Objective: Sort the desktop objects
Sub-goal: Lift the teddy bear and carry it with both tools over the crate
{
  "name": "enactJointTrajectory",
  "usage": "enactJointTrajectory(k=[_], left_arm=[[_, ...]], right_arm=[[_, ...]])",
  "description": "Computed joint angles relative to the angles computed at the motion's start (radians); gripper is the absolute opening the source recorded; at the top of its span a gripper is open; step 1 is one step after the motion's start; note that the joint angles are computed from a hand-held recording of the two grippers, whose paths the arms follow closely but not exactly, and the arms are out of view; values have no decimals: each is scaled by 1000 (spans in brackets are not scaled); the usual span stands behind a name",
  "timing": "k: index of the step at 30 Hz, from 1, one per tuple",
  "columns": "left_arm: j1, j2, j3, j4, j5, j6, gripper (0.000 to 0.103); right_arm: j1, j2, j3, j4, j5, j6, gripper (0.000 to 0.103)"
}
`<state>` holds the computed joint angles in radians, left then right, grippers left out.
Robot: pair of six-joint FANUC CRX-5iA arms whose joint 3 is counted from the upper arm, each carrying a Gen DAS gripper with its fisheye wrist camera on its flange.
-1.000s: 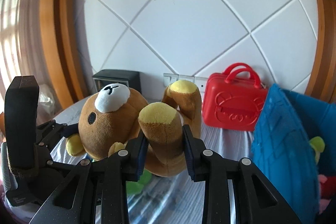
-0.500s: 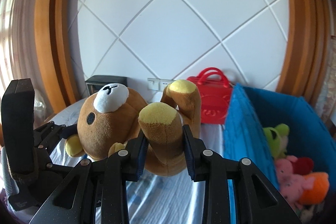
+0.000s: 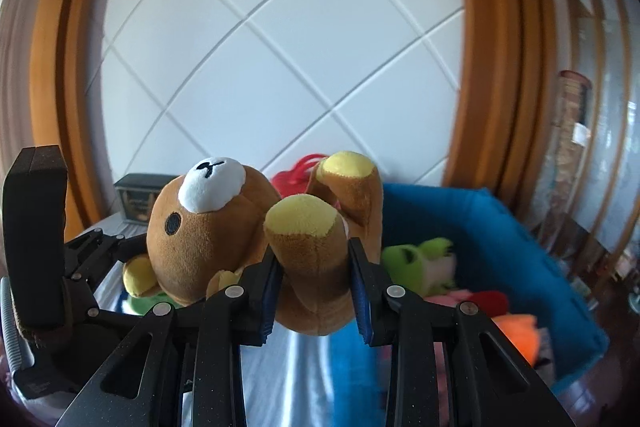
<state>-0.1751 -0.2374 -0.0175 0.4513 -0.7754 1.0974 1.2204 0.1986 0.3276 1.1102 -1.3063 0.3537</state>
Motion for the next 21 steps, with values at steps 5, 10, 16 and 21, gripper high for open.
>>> enactJointTrajectory(k=[5, 10, 16, 21], left_arm=[[-194, 88, 157, -216, 10, 242, 86], [-386, 244, 405, -461, -78, 515, 86], [-555, 463, 727, -662, -272, 695, 86], [-616, 607, 917, -730, -404, 740, 88]], right_arm=[[-44, -158, -165, 27, 23, -1, 31], [-143, -303, -293, -2, 103, 71, 31], [-295, -440, -388, -144, 220, 195, 31], [-386, -505, -447, -251, 293, 265, 31]])
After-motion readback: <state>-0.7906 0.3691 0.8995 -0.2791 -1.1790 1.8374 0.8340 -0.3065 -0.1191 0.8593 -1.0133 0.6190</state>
